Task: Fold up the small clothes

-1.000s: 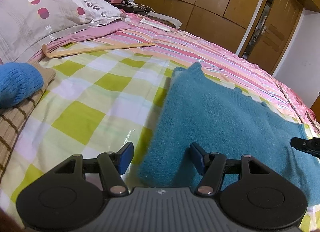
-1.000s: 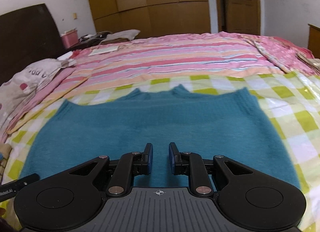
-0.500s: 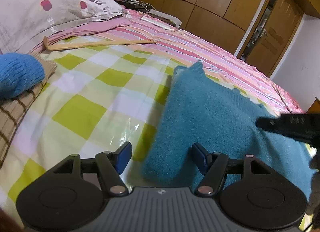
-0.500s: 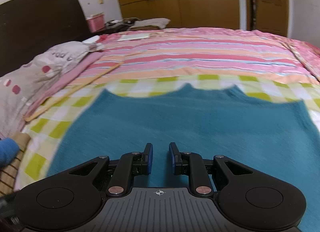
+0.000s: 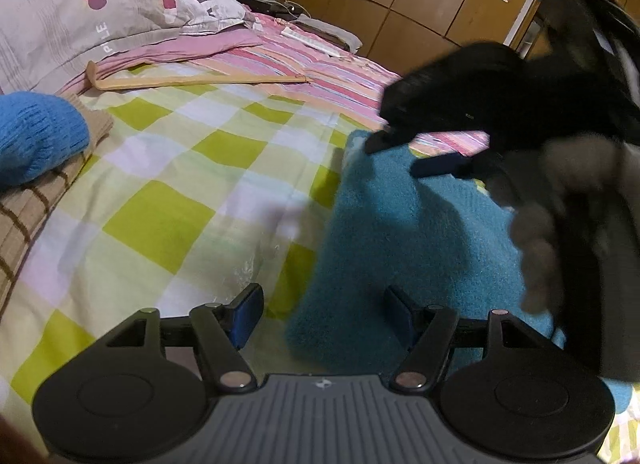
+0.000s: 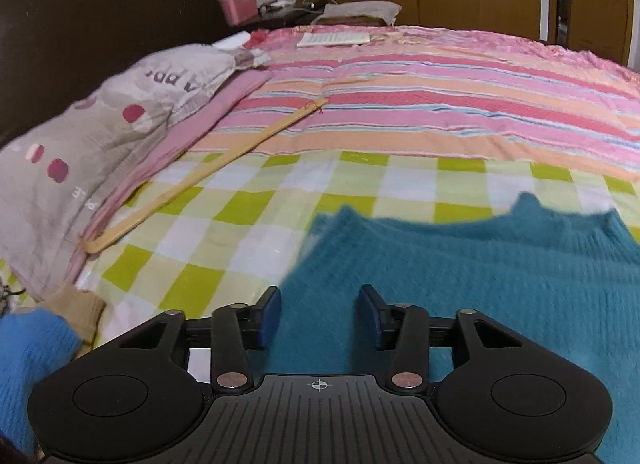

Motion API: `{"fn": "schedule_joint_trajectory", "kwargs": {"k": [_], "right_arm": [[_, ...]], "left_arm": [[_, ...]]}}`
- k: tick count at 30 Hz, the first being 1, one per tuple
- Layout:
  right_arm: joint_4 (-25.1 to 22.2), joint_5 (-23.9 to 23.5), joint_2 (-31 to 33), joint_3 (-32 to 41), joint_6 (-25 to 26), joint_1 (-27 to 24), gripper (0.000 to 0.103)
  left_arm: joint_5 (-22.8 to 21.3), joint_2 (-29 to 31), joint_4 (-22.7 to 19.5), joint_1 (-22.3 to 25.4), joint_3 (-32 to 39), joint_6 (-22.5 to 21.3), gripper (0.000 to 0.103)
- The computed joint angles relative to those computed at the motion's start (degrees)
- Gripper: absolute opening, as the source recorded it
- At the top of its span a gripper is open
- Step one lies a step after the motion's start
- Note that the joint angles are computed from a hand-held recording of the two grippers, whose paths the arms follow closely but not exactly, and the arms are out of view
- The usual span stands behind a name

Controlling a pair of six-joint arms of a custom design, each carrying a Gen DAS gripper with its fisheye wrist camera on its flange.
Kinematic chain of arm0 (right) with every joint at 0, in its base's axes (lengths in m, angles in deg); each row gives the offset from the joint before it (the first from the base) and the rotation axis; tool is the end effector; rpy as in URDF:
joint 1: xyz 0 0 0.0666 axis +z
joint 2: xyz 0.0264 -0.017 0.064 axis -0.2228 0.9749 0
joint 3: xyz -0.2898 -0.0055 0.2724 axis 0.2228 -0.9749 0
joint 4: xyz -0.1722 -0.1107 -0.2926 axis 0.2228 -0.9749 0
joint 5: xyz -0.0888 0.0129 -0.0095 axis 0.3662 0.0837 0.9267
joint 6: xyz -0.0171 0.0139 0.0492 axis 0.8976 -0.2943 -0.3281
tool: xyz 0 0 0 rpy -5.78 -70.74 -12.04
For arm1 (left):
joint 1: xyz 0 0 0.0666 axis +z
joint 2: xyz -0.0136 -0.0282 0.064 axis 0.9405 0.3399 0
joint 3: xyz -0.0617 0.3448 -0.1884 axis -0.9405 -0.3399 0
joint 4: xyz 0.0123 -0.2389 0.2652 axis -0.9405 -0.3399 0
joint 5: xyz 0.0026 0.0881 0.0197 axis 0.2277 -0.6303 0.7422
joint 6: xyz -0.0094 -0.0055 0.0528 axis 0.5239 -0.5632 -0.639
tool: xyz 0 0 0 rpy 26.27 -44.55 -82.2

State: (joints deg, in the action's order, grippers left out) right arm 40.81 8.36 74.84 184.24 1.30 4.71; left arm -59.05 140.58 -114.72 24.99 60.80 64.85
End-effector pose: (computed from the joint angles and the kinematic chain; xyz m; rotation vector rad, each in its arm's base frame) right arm 0.5842 0.1979 0.3068 -0.7457 2.3444 0.5021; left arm 0.3873 -0.3564 0.2331 -0.8006 2.1029 -0.1480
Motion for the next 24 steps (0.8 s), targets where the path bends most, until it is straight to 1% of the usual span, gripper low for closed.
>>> {"fn": "schedule_joint_trajectory", "kwargs": {"k": [3,6,9,12,15,18,20,21,23,24], "right_arm": [[-3.11,3.50,1.94,3.45,0.82,1.86,0.047],[-4.41,8.02,3.10,5.05,1.93,3.68,0.050],[-4.89,12.71,3.73,5.42,5.61,5.44,0.052],[-6.12,15.81,4.81,6.58,8.88,6.62,0.053],[-6.88,18.07,5.72,7.20,12.70,7.52,0.059],[-5.59,19.52,5.94,6.39,15.83,8.01,0.059],[-4.84,19.51,5.95,5.98,16.80,7.94,0.057],[-4.58,19.60,5.90,5.85,17.12,7.91,0.051],[-3.45,20.07,5.47,5.05,18.37,7.82,0.045],[-2.96,19.78,5.17,4.60,18.90,7.68,0.041]], "left_arm": [[0.16,-0.13,0.43,0.02,-0.25,-0.14,0.072],[0.27,-0.27,0.73,0.01,-0.49,0.00,0.072],[0.53,-0.33,1.19,0.14,-0.82,0.01,0.071],[0.15,-0.05,0.67,0.02,-0.40,-0.10,0.072],[-0.18,0.22,0.36,-0.11,-0.05,-0.49,0.072],[-0.34,0.23,0.76,-0.15,-0.17,-0.65,0.072],[-0.62,0.21,0.99,-0.28,-0.28,-0.68,0.072],[-0.84,0.23,1.23,-0.39,-0.37,-0.76,0.072],[-1.28,0.12,2.66,-0.60,-1.02,-0.86,0.074],[-1.54,-0.03,4.01,-0.79,-1.61,-0.68,0.076]]}}
